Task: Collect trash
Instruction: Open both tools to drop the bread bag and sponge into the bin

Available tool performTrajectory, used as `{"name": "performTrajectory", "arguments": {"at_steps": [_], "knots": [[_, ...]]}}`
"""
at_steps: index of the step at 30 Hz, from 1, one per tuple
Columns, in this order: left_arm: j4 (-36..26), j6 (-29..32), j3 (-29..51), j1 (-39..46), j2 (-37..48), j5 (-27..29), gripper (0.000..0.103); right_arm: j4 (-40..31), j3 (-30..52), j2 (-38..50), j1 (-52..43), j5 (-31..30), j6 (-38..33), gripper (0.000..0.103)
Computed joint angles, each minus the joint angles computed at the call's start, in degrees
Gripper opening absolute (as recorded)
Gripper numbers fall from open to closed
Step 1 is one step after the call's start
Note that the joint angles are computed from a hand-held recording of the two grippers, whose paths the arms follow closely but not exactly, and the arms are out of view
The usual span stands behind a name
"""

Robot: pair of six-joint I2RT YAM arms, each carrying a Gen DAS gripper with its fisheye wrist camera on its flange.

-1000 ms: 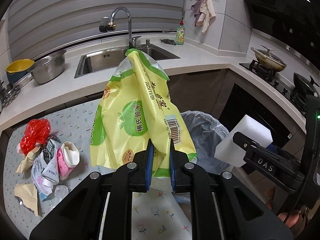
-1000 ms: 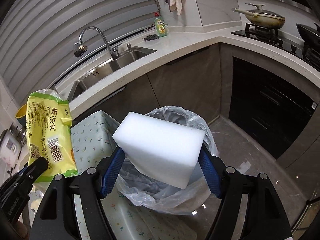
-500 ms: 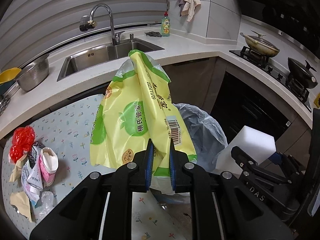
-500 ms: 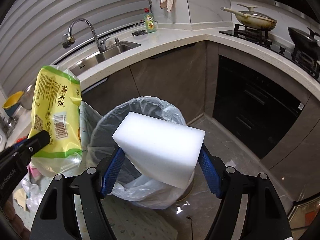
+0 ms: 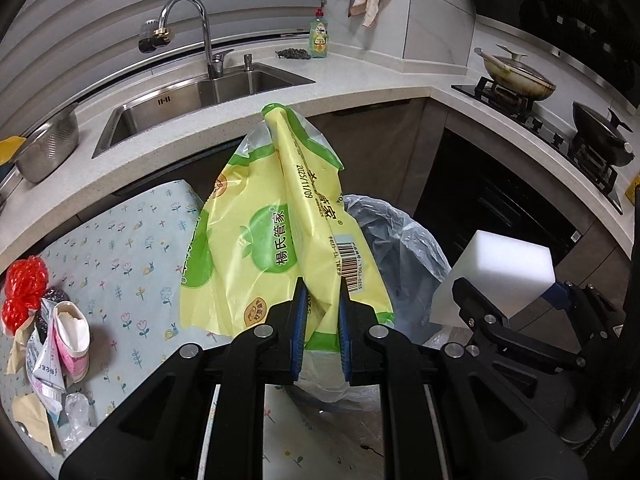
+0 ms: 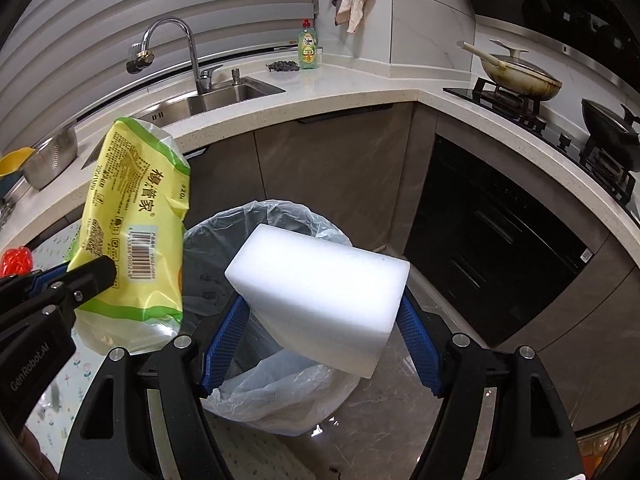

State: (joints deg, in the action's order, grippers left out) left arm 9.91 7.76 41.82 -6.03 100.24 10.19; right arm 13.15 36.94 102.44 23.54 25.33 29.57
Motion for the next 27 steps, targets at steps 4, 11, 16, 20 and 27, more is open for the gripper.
{"name": "performTrajectory", "arguments": {"at_steps": [4, 11, 16, 20, 27], "knots": [[-0.74, 1.43, 2.82, 1.21, 4.67, 5.58, 0.014, 0.45, 0.75, 1.47, -1.21, -1.01, 0.13, 0.071], [-2.26, 3.11, 6.82, 4.00, 11.28, 12.29, 0.031, 1.56, 1.89, 3.64, -3.00, -3.84, 0.24, 0.072], [1.61, 1.68, 4.73, 6.64, 10.91, 13.20, 0.067, 1.54, 4.78, 5.98, -2.36, -4.19, -0.06, 0.074], [2.57, 0.88, 3.04, 8.40, 8.47, 11.08, 0.071, 1.54, 6.89, 7.13, -1.37, -4.09, -0.29, 0.081], [5.35, 2.51, -1.26, 9.71, 3.34, 2.40, 0.078, -0.99, 9.16, 6.67, 2.22, -1.02, -0.28, 0.085]]}}
